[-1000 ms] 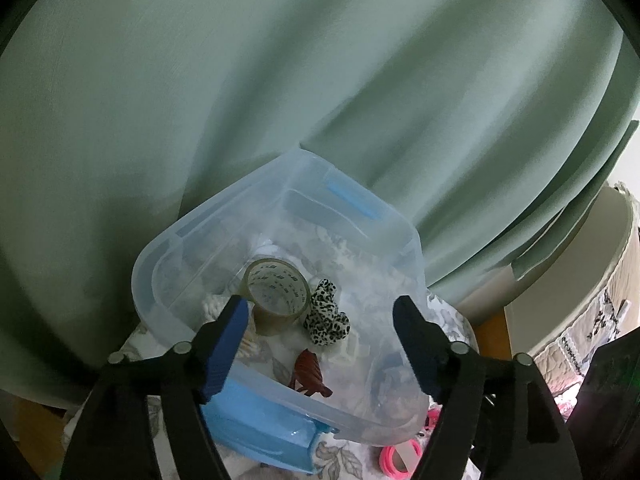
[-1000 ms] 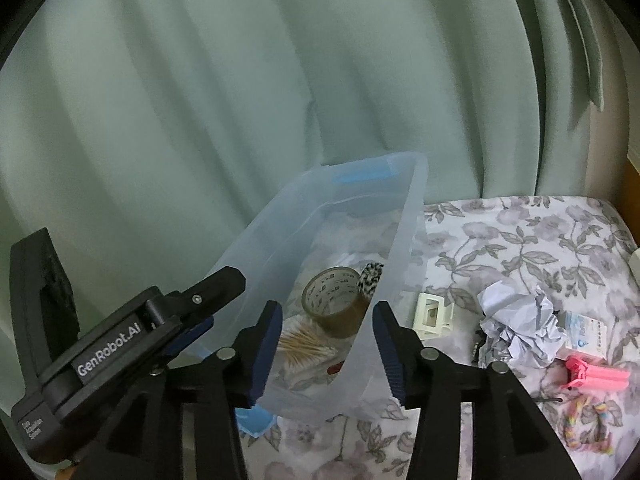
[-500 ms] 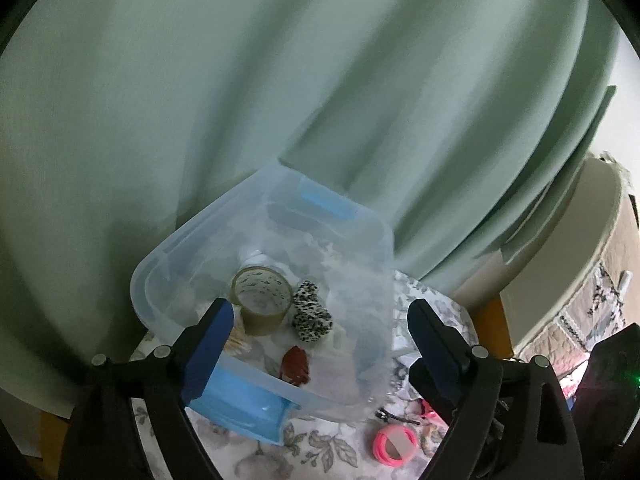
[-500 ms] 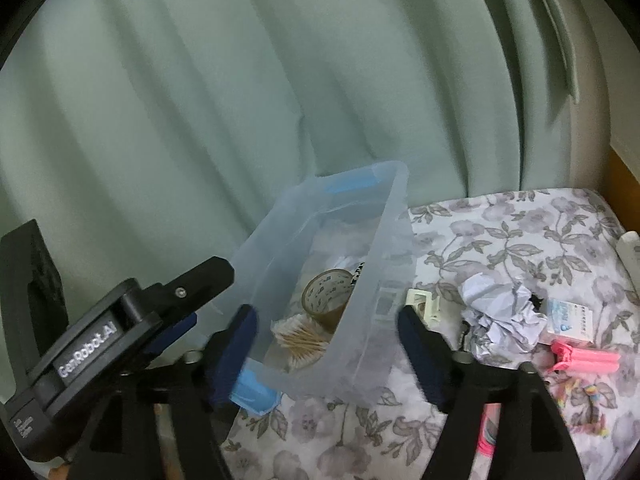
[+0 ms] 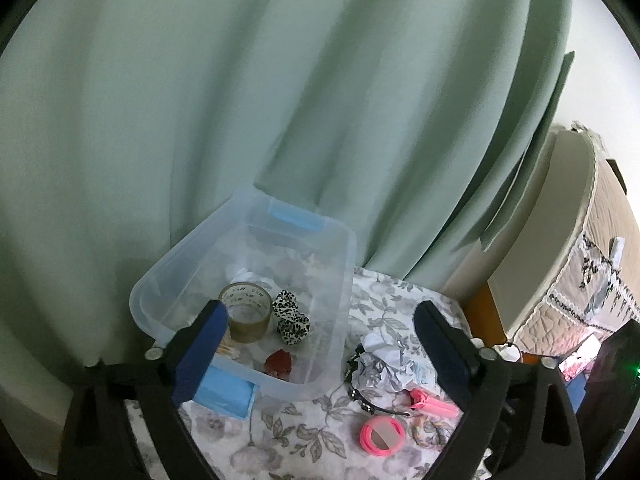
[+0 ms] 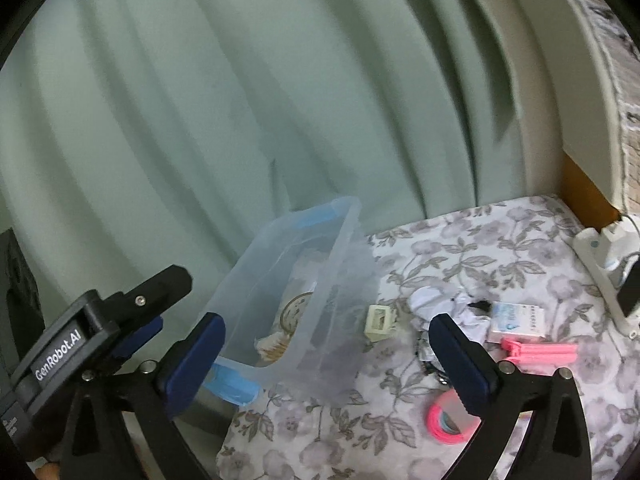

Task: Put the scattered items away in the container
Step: 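Withdraw both tools toward the pink hair ties and rollers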

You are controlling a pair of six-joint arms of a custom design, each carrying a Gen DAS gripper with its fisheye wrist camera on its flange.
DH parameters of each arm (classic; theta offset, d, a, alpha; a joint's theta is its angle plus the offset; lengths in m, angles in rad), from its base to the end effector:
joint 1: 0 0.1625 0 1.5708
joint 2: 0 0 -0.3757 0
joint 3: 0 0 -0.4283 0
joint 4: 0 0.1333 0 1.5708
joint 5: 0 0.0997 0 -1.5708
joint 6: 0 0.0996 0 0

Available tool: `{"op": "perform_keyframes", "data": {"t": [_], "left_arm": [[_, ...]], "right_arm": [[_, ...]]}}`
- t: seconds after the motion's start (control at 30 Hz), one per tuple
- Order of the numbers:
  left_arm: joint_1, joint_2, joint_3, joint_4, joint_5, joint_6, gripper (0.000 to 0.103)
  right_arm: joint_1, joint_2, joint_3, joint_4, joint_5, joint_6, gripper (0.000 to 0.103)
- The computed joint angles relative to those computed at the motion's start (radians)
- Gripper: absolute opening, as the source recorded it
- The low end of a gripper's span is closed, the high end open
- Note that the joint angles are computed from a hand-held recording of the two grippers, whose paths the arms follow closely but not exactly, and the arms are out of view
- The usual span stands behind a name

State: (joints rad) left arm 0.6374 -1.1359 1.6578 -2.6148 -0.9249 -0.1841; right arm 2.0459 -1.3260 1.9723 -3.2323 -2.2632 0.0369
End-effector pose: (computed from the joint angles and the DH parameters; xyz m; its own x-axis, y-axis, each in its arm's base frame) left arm -0.4119 -0.5455 0.2705 -0.8319 0.3609 -0.4216 0.5536 0.5919 -0.5858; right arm 0.3139 -0.4578 0.3133 -0.9408 0.1474 0.3051 -0.2067 0.4639 -0.8614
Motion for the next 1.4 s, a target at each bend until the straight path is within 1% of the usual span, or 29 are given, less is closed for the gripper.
{"op": "perform_keyframes", "data": {"t": [0.1,0.43,0.57,0.73,0.8,0.93,1.0,1.07,1.17,1.23,1.3,1.4], "left_arm": [[-0.017,0.000,0.005,0.004,0.008,0.011,0.103],[-0.070,0.016,0.017,0.016,0.027,0.051,0.103],[-0.087,0.023,0.031,-0.009,0.043,0.061,0.103],[-0.104,0.030,0.045,-0.016,0.051,0.057,0.103],[-0.111,0.034,0.053,-0.030,0.055,0.064,0.103],[-0.127,0.051,0.068,-0.063,0.080,0.066,0.103],[-0.127,0.058,0.069,-0.054,0.064,0.056,0.103],[-0.122,0.066,0.066,-0.034,0.042,0.046,0.103],[-0.112,0.083,0.062,0.011,0.026,0.027,0.103],[-0.095,0.089,0.060,0.034,-0.016,-0.009,0.103],[-0.079,0.094,0.058,0.053,-0.057,-0.042,0.103],[-0.066,0.104,0.059,0.075,-0.076,-0.060,0.103]], "right_arm": [[0.004,-0.022,0.019,-0.023,-0.023,-0.007,0.103],[0.015,-0.108,0.093,-0.079,-0.081,-0.024,0.103],[0.013,-0.131,0.114,-0.090,-0.096,-0.024,0.103],[0.015,-0.149,0.131,-0.114,-0.131,-0.054,0.103],[0.010,-0.168,0.146,-0.103,-0.132,-0.047,0.103],[-0.015,-0.229,0.188,-0.057,-0.107,0.019,0.103],[-0.030,-0.262,0.210,-0.032,-0.093,0.044,0.103],[-0.041,-0.291,0.229,-0.011,-0.090,0.052,0.103],[-0.059,-0.320,0.253,-0.006,-0.119,0.068,0.103],[-0.079,-0.348,0.269,0.013,-0.107,0.088,0.103],[-0.095,-0.365,0.284,0.013,-0.111,0.104,0.103],[-0.121,-0.390,0.304,0.030,-0.117,0.136,0.103]]}}
